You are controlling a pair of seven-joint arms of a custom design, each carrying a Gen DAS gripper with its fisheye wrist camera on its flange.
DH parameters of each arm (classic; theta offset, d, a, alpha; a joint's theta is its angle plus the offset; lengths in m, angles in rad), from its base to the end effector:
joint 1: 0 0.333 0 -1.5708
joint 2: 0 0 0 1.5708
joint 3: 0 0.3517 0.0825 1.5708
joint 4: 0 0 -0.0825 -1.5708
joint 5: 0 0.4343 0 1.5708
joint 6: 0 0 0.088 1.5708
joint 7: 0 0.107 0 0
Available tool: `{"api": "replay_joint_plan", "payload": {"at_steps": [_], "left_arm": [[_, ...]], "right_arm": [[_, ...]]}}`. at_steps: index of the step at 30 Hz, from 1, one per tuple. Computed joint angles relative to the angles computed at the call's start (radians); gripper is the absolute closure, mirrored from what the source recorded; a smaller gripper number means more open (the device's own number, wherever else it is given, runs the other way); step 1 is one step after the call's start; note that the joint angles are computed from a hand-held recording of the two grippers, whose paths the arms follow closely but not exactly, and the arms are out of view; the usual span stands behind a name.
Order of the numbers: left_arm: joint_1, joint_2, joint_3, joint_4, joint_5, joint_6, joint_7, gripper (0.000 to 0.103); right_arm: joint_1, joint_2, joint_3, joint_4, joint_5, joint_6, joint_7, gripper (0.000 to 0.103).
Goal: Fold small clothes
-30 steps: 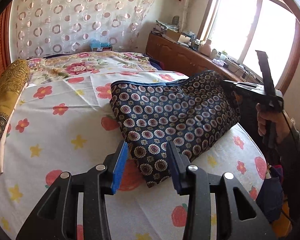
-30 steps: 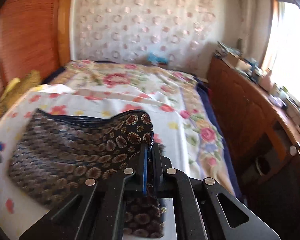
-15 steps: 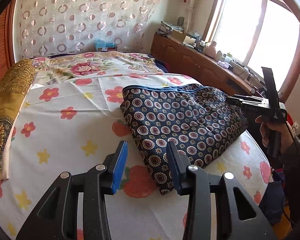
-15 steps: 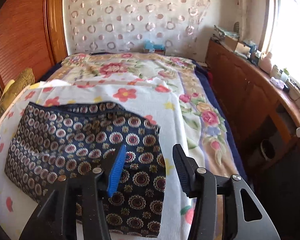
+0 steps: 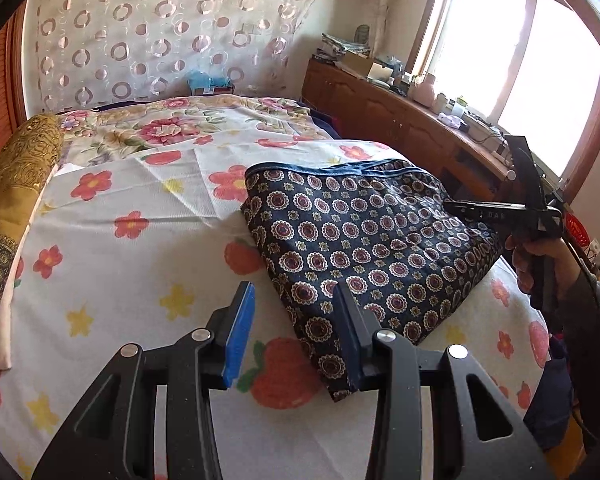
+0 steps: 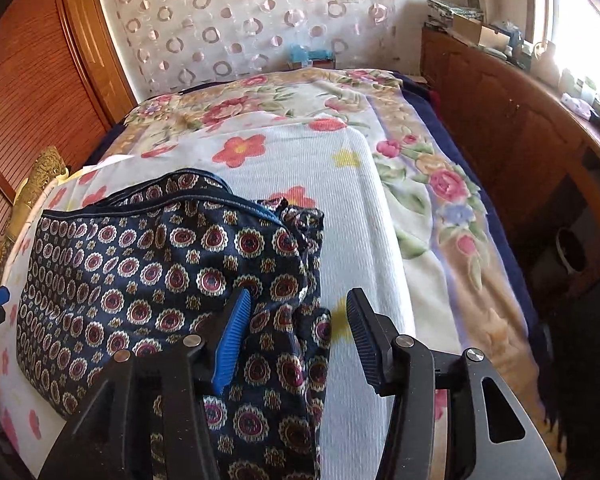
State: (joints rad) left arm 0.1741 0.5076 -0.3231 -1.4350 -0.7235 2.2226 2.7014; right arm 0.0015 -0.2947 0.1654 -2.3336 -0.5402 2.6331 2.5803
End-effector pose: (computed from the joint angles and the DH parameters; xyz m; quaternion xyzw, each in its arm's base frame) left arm 0.7871 -0.0876 0.4675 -0.3251 0.8561 -0.4013 0.0188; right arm 0.5233 0.1067 0.5258 -0.5031 0.7905 -0.2648 0.2277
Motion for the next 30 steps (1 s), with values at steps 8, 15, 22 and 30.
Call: {"api": "replay_joint_plan", "payload": {"at_steps": [8,15,22,30], "left_arm": [[-0.042,0.095,0.001,0.131,0.091,-0.035,-0.078,0.062],[-0.082,0.230,-0.005,0.335,0.204,-0.102,-0.194,0.062],[-0.135,0.403,-0.016,0.621,0.297,-0.241,-0.297,0.062],[-0.161,0.528,-0.042,0.835,0.310,-0.378,-0.358,0.062]], "right_arm": [[0.009,0.101,-0.036,0.042,-0.020,0.100,-0.008,0.049],[0.026,0.128,-0.046,0.054,-0.060,0.113,-0.065,0.049],[0.035,0.122,-0.059,0.032,-0.070,0.153,-0.089,0.058],[0.049,0.128,-0.083,0.008,0.070,0.236,-0.241,0.080]]}}
